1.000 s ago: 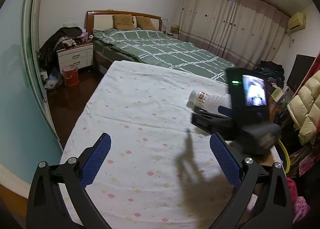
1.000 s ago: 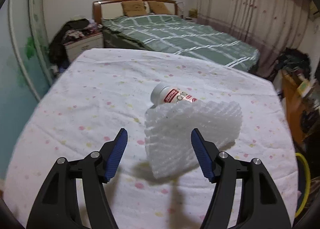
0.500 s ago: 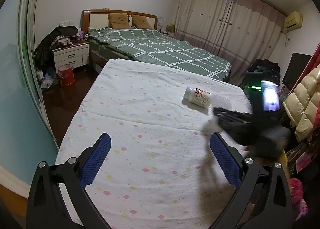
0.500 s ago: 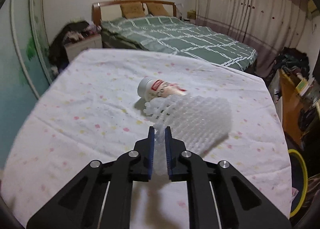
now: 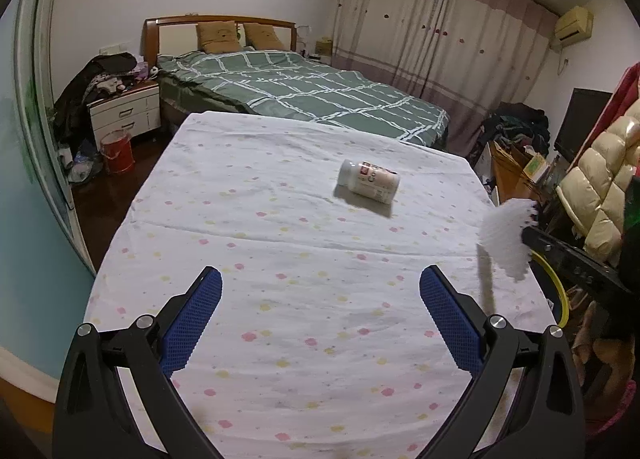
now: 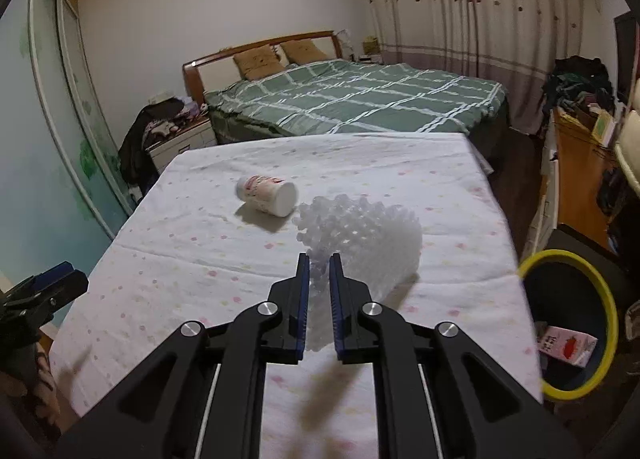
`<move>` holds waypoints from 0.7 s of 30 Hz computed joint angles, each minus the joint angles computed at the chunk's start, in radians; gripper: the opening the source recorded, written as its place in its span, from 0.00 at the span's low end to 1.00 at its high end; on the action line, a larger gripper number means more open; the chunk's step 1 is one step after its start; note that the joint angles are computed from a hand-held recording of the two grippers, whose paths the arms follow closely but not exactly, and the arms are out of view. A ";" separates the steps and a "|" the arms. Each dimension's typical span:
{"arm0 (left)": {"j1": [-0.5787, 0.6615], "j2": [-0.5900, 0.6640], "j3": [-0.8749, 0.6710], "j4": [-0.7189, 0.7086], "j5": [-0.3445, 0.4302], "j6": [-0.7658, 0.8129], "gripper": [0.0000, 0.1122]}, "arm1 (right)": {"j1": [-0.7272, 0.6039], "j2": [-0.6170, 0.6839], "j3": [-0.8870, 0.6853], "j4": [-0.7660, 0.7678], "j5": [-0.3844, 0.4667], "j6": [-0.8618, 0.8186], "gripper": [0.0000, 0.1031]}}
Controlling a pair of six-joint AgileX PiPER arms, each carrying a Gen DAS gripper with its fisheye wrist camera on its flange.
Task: Collect trash
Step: 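Carry the white foam net over the yellow bin and open the right gripper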
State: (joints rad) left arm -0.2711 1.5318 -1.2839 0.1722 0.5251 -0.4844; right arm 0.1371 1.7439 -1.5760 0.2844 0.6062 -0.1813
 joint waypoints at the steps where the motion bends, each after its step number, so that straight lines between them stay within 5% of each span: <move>1: -0.009 0.003 -0.006 0.010 0.002 -0.009 0.87 | -0.017 -0.020 0.019 -0.004 -0.008 -0.001 0.10; 11: -0.078 0.065 -0.093 0.052 0.048 -0.038 0.87 | -0.196 -0.076 0.074 -0.030 -0.033 -0.003 0.10; 21: -0.157 0.156 -0.224 0.086 0.106 -0.067 0.87 | -0.417 -0.082 0.089 0.177 0.000 -0.213 0.10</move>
State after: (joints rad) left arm -0.4285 1.6878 -1.5082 0.2582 0.6310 -0.5518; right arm -0.2797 1.6615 -1.4869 0.4614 0.6060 -0.3940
